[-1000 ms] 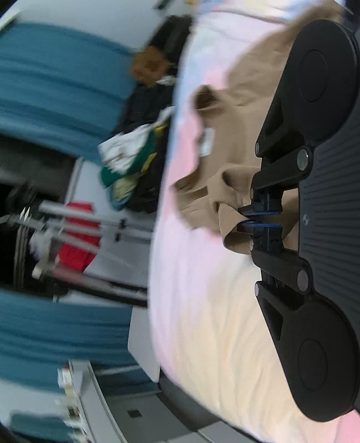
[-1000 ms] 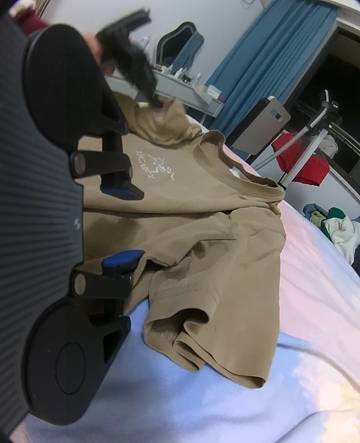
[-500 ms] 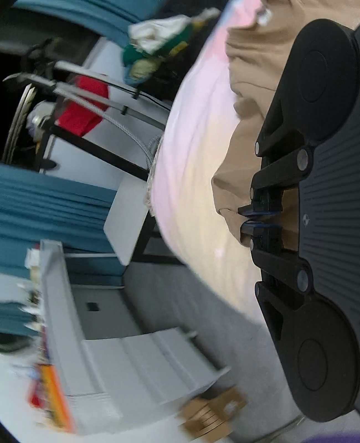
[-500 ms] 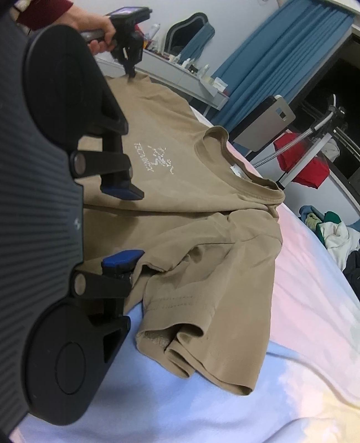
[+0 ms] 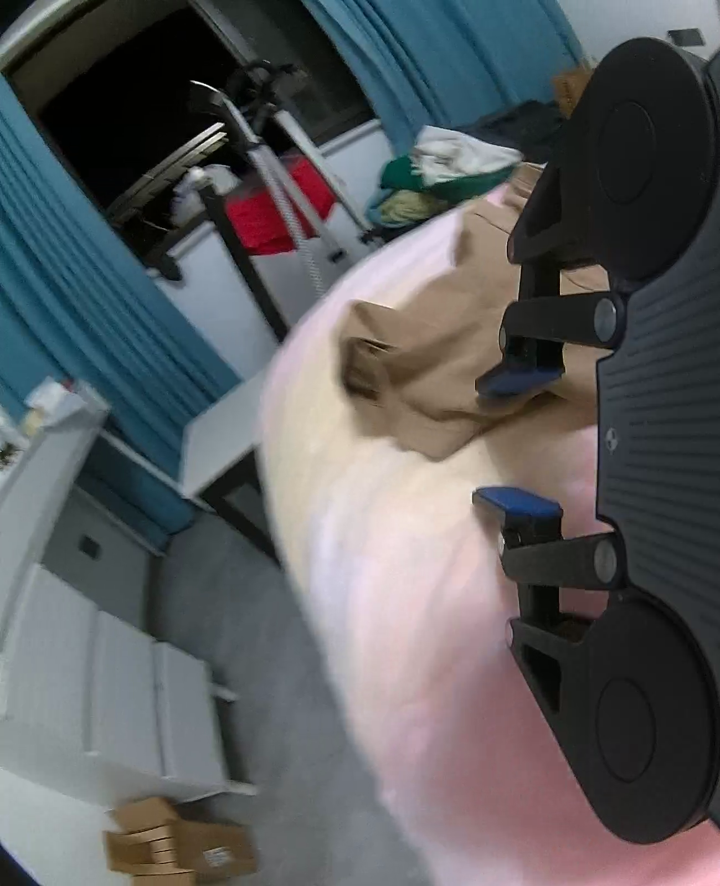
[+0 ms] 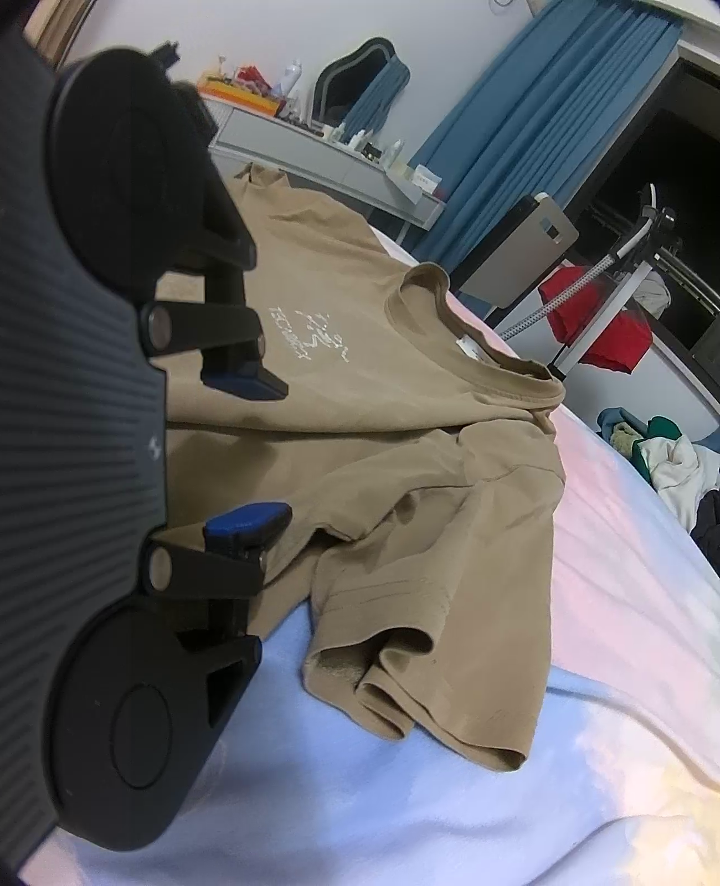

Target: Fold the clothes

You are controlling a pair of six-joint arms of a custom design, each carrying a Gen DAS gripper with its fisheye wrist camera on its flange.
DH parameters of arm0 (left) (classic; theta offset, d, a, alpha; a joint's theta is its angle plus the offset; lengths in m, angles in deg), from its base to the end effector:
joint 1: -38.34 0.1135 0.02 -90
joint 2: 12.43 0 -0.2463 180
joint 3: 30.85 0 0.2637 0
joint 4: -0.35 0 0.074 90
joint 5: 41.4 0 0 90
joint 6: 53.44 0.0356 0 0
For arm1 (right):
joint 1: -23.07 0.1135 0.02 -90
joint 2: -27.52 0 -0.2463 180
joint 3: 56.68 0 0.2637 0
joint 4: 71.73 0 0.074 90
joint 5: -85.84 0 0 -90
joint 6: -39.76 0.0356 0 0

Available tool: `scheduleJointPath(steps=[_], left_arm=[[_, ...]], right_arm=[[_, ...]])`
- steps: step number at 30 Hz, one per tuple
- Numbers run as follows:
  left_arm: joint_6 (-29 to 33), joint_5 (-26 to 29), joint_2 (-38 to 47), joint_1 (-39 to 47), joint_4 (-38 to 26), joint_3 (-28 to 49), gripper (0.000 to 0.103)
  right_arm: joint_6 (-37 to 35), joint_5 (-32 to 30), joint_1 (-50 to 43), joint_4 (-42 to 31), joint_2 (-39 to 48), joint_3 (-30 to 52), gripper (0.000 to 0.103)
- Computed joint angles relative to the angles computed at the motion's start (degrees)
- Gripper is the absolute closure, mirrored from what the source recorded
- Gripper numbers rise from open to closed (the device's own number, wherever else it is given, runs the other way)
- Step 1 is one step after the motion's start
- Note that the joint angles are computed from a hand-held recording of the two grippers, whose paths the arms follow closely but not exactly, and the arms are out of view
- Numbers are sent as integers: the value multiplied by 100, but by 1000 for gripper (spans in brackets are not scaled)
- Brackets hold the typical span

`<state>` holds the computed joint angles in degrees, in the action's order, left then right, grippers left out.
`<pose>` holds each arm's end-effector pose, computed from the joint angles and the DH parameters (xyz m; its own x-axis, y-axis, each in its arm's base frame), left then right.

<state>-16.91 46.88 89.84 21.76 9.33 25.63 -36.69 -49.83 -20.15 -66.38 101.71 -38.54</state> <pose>0.3300 -0.0971 0.0995 -0.5525 -0.6735 -0.4910 -0.3054 0.7117 -0.6326 0.1361 -0.0929 0.0552 -0.5135 0.7072 -0.4861 0.2764 0.6725 0.6865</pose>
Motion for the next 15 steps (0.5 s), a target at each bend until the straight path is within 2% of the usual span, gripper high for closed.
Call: scheduleJointPath(steps=[5, 7, 8, 12, 15], left_arm=[[-318, -40, 719, -86, 826, 243, 68], [-403, 28, 865, -66, 1137, 253, 78], [-316, 81, 833, -44, 1089, 270, 99], [-133, -146, 114, -64, 391, 146, 99], [175, -496, -530, -150, -684, 227, 99]], right_arm=[[4, -71, 22, 52, 130, 15, 59], [47, 30, 125, 213, 197, -10, 59], [70, 108, 198, 294, 217, -27, 59], [164, 429, 469, 460, 126, -94, 61], [187, 582, 566, 406, -63, -156, 61]])
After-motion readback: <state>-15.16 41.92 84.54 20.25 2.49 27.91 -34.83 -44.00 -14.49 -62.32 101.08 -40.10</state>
